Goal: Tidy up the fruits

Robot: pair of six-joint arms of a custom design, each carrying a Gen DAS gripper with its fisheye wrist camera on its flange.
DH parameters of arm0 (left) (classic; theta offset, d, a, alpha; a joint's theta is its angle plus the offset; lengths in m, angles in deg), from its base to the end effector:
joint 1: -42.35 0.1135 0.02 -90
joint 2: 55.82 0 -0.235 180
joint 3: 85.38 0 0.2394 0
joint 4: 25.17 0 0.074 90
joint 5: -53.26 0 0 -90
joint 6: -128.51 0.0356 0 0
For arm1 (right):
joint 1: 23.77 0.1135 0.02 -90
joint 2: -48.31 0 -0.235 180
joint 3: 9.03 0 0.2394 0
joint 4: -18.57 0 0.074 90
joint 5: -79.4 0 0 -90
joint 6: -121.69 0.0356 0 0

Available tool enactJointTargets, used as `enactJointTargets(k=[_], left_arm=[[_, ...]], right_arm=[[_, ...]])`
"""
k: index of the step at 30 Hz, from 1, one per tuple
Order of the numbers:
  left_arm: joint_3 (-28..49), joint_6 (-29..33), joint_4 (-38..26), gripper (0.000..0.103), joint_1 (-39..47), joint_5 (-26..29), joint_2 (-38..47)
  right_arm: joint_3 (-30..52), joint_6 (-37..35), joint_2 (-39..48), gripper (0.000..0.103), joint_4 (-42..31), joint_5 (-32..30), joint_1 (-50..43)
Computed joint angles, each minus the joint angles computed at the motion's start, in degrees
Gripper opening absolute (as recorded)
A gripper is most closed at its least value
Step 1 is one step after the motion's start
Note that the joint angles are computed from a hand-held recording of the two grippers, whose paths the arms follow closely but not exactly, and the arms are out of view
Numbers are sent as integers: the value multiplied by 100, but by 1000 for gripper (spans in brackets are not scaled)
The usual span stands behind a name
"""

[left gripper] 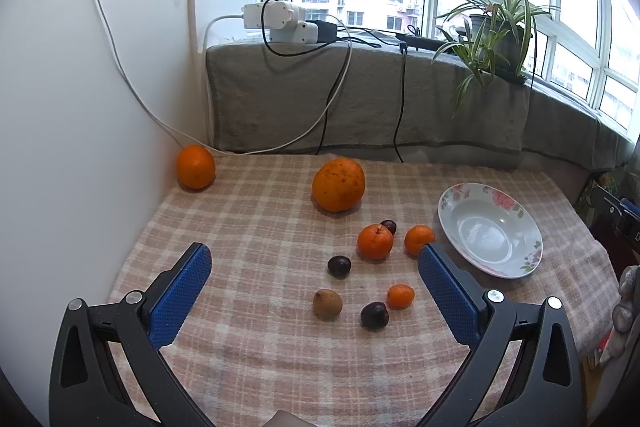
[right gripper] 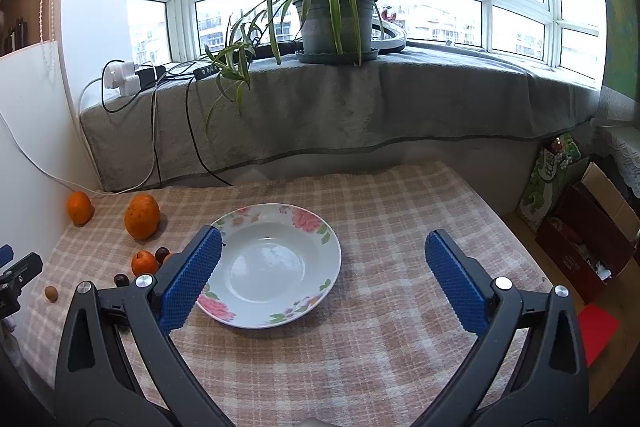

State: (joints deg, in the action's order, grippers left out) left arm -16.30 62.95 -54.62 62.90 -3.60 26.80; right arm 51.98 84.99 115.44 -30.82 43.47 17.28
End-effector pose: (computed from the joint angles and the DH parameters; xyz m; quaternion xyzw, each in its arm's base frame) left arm 0.2863 0.0866 0.2197 0.1435 0.8746 -0.0954 0.4532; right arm 0.1852 0.1230 0.2263 0.2247 0.8315 -0.1014 0.4979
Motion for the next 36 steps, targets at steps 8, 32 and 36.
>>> enactJointTargets(k=[8, 32, 36], left_arm=[[4, 4, -3, 102, 4, 3, 3], [19, 3, -8, 102, 20, 13, 52], [42, -14, 11, 102, 17, 19, 102]], right_arm=[[10, -4, 1, 103, -5, -5, -1], [48, -42, 106, 103, 68, -23, -14], [13, -98, 157, 103, 185, -55, -46]])
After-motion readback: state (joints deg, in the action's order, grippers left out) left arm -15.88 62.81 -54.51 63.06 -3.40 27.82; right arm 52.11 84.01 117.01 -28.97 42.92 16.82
